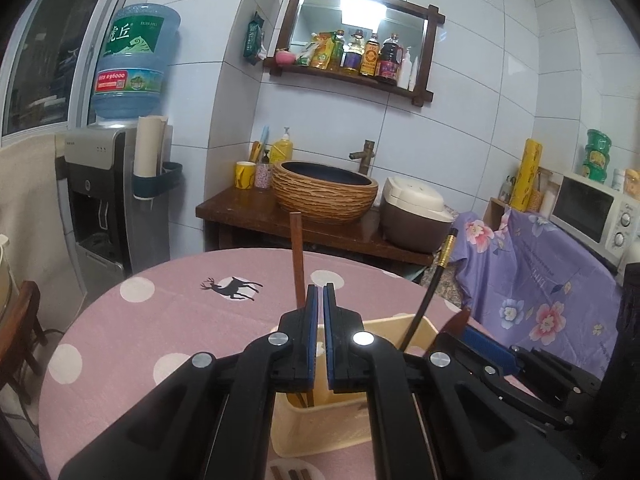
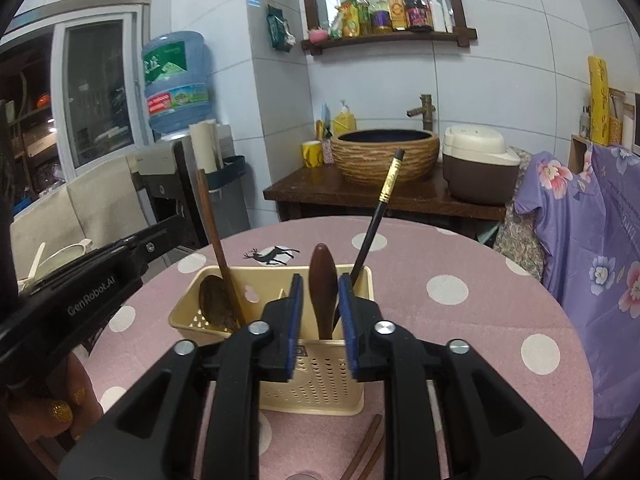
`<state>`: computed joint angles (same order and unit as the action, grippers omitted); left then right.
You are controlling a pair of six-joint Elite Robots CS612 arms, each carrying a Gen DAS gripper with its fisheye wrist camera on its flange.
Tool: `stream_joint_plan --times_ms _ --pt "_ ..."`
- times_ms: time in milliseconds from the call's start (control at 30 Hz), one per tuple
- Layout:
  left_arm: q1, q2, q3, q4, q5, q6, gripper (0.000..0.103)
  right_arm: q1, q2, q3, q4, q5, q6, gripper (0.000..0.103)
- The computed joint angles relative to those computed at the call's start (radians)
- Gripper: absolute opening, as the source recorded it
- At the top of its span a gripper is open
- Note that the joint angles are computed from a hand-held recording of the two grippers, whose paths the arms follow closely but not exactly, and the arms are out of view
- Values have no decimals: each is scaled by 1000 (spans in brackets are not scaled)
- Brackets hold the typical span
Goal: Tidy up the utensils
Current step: 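Move both tools back down to the chopsticks lying on the table, then close the right tool on a brown chopstick while the left tool closes on another brown chopstick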
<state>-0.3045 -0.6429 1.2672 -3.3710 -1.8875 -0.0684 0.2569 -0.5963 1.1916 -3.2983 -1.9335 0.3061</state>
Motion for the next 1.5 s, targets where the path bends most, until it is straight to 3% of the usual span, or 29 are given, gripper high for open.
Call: stream_joint_plan --times_ms 67,133,333,700,933,1500 --pt "4 -9 21 -20 -10 -5 17 7 -5 19 -47 -23 -18 40" --pt "10 -19 50 -42 -17 -14 51 11 -14 40 -63 -27 -29 40" --pt "24 -47 122 11 -25 6 65 17 -55 125 -28 -5 -13 40" --pt "35 -52 193 214 -25 75 64 6 -86 217 235 84 187 40" --pt "31 -52 204 300 -18 123 55 4 -86 259 234 118 261 40" --pt "2 -52 223 338 91 194 31 6 -88 273 239 129 284 40"
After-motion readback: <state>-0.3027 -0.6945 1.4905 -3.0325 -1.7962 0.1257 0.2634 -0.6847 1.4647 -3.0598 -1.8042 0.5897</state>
